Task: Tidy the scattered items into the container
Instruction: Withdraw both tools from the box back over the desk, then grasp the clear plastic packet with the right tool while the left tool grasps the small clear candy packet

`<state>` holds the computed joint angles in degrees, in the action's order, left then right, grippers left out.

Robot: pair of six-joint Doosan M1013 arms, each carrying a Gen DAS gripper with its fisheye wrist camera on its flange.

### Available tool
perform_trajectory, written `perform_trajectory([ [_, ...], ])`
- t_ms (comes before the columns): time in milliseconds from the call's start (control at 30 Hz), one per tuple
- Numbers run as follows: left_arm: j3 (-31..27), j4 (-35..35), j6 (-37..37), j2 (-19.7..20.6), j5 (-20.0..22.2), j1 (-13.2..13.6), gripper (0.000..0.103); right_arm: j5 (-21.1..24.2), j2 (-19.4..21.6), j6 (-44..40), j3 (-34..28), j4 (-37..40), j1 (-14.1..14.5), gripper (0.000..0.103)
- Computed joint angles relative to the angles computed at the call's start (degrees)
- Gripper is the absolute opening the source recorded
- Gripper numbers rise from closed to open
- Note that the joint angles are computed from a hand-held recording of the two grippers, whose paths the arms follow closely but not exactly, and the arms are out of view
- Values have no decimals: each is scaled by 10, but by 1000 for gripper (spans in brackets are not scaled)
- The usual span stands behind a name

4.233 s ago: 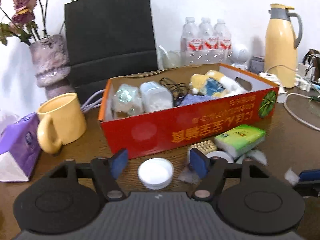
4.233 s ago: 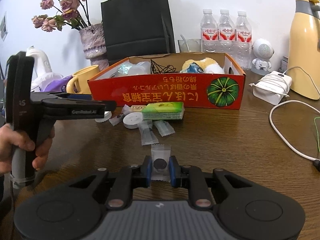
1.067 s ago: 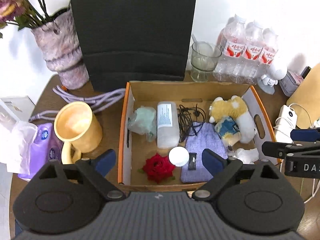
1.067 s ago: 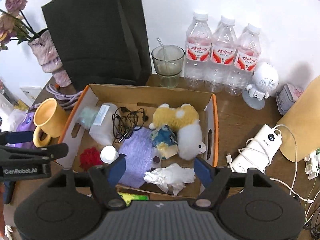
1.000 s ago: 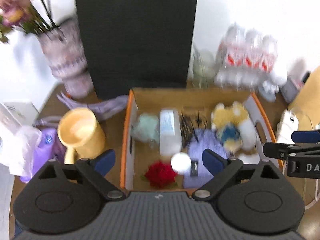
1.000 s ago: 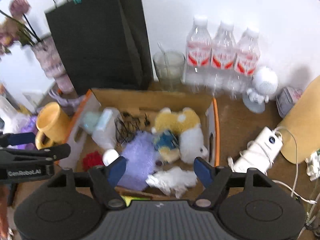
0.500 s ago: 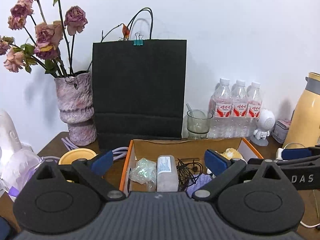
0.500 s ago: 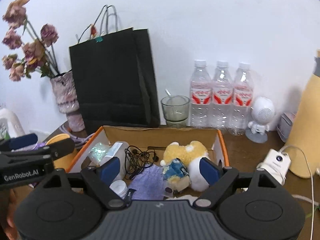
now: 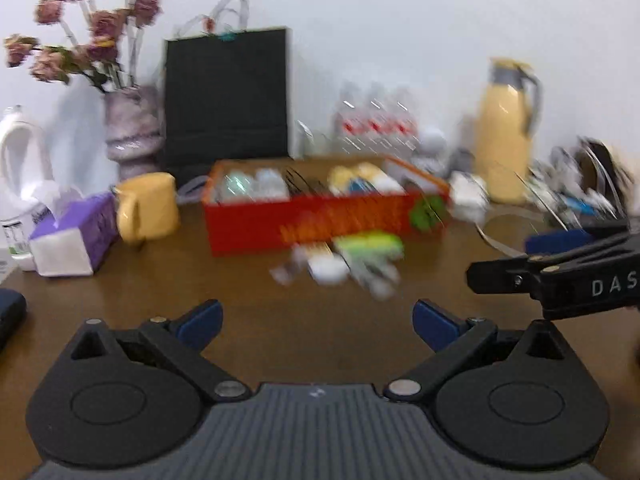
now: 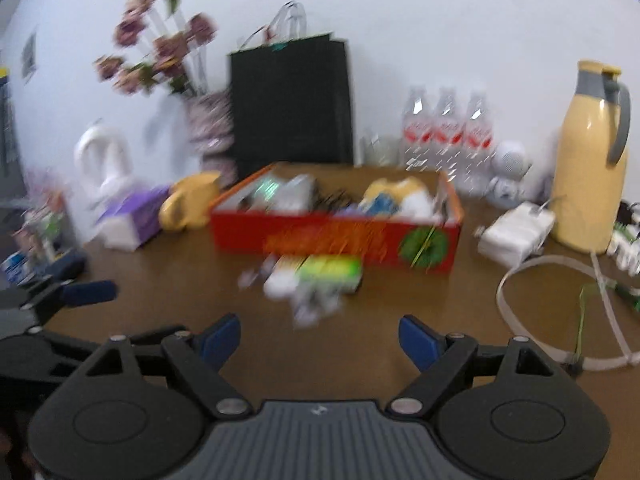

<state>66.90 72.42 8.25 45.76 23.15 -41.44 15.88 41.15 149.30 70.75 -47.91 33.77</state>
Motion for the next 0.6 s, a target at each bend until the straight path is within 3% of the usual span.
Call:
perform_trajectory([
  [67, 6, -14, 26, -2, -3, 2, 103, -7, -3, 8, 12, -5, 4, 85],
  [133, -1, -12, 35, 4, 2, 5, 103, -7, 4, -41, 2, 34, 2, 79],
  [200, -12, -9, 28, 11, 8, 11, 102, 23, 21, -90, -28, 76, 2, 72],
  [300, -33, -96, 92, 21, -10, 27, 89, 24, 43, -144, -62, 140, -5, 64],
  [333, -43, -137, 126, 26, -9, 32, 82, 21, 50, -176, -72, 172, -7, 59],
  [433, -81, -258, 257, 46, -10, 44, 66, 27, 80, -285, -120, 268, -12, 58],
  [500, -107, -316, 327, 60, -8, 51, 64, 35, 101, -346, -154, 329, -16, 53],
  [600, -151, -398, 427, 83, -8, 61, 64, 74, 129, -377, -206, 356, -19, 41],
])
